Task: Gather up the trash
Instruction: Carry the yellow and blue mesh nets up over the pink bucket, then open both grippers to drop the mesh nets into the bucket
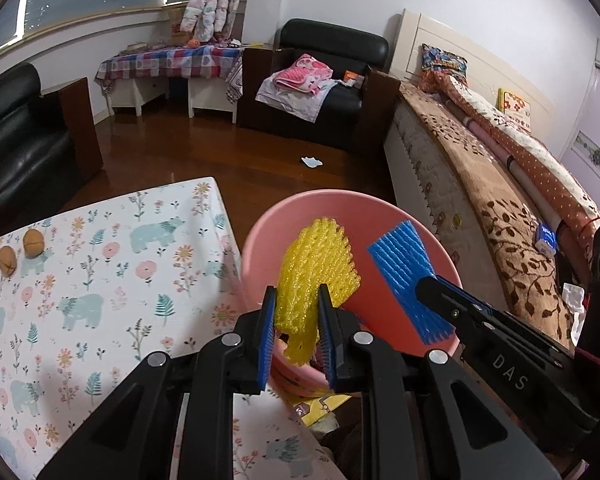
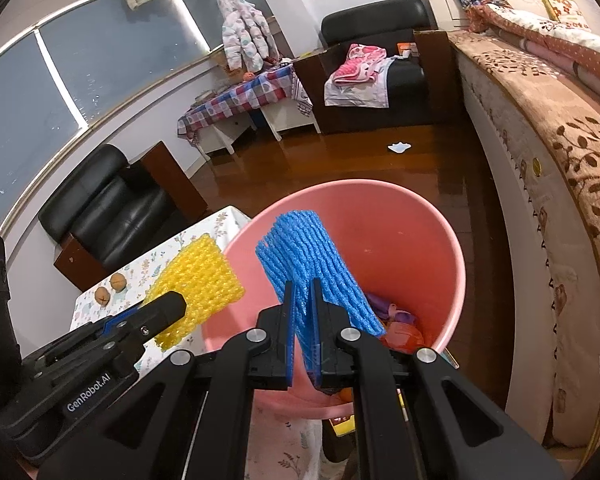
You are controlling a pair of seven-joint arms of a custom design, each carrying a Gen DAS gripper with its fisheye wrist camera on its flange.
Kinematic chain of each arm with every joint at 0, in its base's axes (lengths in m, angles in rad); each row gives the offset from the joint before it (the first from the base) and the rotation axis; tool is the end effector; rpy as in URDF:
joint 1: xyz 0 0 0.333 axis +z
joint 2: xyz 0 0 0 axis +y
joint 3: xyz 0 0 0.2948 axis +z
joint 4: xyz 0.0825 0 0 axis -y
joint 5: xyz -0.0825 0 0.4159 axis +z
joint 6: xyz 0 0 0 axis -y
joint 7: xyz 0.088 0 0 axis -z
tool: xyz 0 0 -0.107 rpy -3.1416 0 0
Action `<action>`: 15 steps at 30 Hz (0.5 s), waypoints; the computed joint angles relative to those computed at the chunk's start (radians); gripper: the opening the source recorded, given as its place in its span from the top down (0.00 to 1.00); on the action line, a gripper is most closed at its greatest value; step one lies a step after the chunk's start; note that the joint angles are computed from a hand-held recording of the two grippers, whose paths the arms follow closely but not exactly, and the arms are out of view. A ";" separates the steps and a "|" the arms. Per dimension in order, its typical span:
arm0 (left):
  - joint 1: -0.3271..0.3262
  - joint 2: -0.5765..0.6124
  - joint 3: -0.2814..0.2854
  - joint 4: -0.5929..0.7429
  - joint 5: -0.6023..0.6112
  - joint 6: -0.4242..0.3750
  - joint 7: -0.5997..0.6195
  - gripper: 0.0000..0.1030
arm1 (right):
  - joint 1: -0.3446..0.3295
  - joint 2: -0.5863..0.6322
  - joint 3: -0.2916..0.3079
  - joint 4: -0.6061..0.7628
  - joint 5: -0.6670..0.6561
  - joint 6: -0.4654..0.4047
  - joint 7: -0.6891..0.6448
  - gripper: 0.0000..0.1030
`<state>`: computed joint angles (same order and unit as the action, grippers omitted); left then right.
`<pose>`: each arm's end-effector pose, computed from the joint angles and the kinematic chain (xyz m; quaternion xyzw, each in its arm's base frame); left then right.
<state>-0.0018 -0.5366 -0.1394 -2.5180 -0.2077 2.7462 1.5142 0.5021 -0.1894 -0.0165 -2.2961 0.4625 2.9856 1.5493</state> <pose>0.4684 -0.0624 0.5192 -0.6772 0.6339 -0.3106 0.2078 0.5101 0.2334 0.4897 -0.6626 0.6106 -0.1069 0.4203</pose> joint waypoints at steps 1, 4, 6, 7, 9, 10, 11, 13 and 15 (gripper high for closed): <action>-0.001 0.008 -0.003 0.005 0.001 -0.001 -0.002 0.81 | 0.000 0.001 -0.002 -0.001 0.003 0.000 -0.002 0.93; -0.003 0.026 -0.005 0.017 0.004 -0.003 -0.004 0.81 | -0.004 0.004 -0.003 -0.003 0.007 -0.002 -0.001 0.93; -0.003 0.035 -0.007 0.019 0.008 -0.001 -0.004 0.81 | -0.009 0.007 0.000 -0.002 0.005 -0.006 0.004 0.93; -0.004 0.038 -0.007 0.021 0.009 -0.001 -0.005 0.80 | -0.010 0.008 0.000 -0.002 0.005 -0.008 0.004 0.93; -0.007 0.045 -0.007 0.025 0.009 -0.003 -0.004 0.79 | -0.015 0.012 0.004 0.001 0.002 -0.012 0.009 0.93; -0.007 0.049 -0.008 0.026 0.010 -0.001 -0.005 0.79 | -0.018 0.014 0.005 0.001 0.000 -0.014 0.012 0.93; -0.008 0.050 -0.008 0.027 0.011 0.000 -0.006 0.78 | -0.021 0.015 0.006 0.003 -0.001 -0.015 0.013 0.93; -0.010 0.054 -0.008 0.028 0.010 0.001 -0.005 0.77 | -0.027 0.017 0.010 0.003 -0.006 -0.018 0.020 0.93; -0.009 0.059 -0.009 0.032 0.013 0.002 -0.008 0.74 | -0.034 0.021 0.015 0.006 -0.016 -0.021 0.034 0.93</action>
<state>-0.0113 -0.4775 -0.1489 -2.4863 -0.1951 2.7481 1.5061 0.4678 -0.1687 -0.0012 -2.2903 0.4467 2.9649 1.5836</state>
